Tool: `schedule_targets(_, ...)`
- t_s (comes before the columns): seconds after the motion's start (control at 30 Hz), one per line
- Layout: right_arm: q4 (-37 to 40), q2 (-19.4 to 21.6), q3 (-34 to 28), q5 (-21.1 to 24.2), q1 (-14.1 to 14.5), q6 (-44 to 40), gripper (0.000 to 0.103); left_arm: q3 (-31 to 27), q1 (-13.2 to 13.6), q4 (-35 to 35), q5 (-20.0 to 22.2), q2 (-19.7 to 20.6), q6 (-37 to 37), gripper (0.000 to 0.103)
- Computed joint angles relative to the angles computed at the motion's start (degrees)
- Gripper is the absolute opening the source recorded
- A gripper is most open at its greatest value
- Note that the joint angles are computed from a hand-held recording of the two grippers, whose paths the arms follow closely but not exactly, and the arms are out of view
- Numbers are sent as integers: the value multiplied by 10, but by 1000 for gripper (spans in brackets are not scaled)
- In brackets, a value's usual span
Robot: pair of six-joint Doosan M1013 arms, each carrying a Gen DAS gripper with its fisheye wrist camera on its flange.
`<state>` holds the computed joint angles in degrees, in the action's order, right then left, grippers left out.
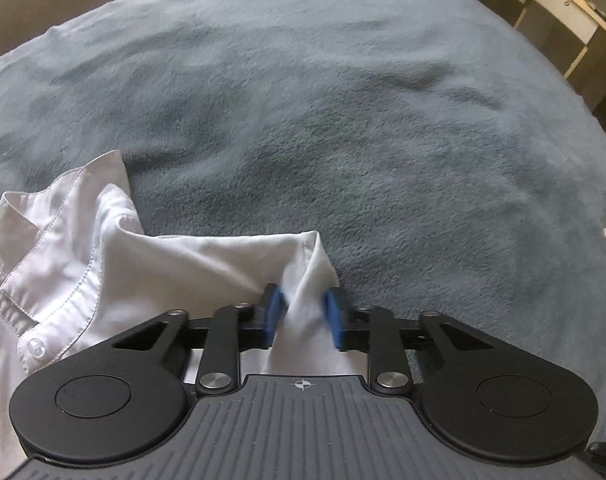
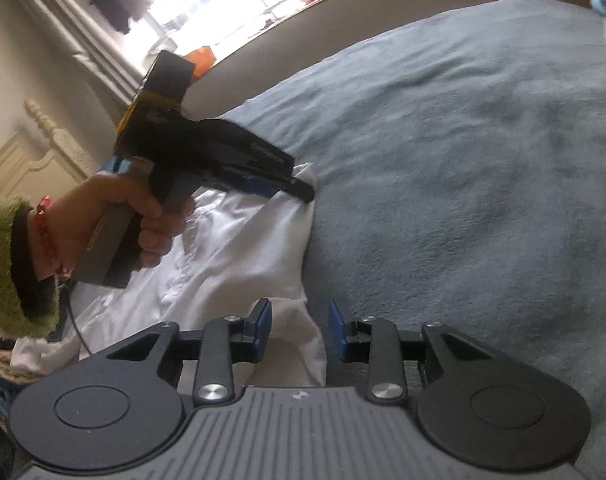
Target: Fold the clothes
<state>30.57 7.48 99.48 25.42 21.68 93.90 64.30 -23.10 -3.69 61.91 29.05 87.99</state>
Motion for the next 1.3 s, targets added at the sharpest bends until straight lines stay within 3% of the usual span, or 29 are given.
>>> schedule_targets(0.07, -10, 4, -2, 10, 2, -7, 28, 4, -3, 8, -8, -2, 2, 15)
schedule_targets(0.13, -50, 8, -6, 18, 8, 7, 8, 7, -4, 11, -17, -4, 2, 11)
schedule_targets(0.2, -105, 4, -1, 5, 19, 25, 1, 11, -3, 8, -27, -6, -3, 8)
schedule_targets(0.33, -271, -17, 23, -56, 48, 119, 1, 25, 1, -10, -58, -13, -4, 5)
schedule_targets(0.43, -476, -22, 31, -54, 71, 276, 1, 36, 4, -26, -84, -18, -3, 4)
schedule_targets(0.5, -568, -22, 34, -43, 84, 345, 1, 45, 7, -44, -105, -23, -3, 4)
schedule_targets(0.63, -634, -19, 37, -17, 96, 406, 1, 68, 10, -73, -151, -31, -3, 3)
schedule_targets(0.77, -584, -16, 30, 9, 92, 384, 2, 76, 16, -107, -162, -31, 8, 8)
schedule_targets(0.87, -513, -22, 26, 10, 78, 352, 11, 68, 31, -157, -143, -31, 19, 31)
schedule_targets(0.93, -441, -31, 28, 1, 62, 315, 32, 73, 40, -176, -156, -42, 17, 46)
schedule_targets(1.0, -365, -39, 28, -6, 46, 274, 35, 86, 54, -209, -181, -58, 27, 63)
schedule_targets(1.07, -280, -42, 23, -17, 29, 222, 39, 98, 67, -242, -204, -74, 37, 68)
schedule_targets(1.13, -175, -36, 8, -16, 12, 142, 41, 96, 79, -250, -196, -84, 38, 68)
schedule_targets(1.3, 71, 24, -70, 32, -31, -46, 45, 76, 103, -186, -134, -111, 25, 67)
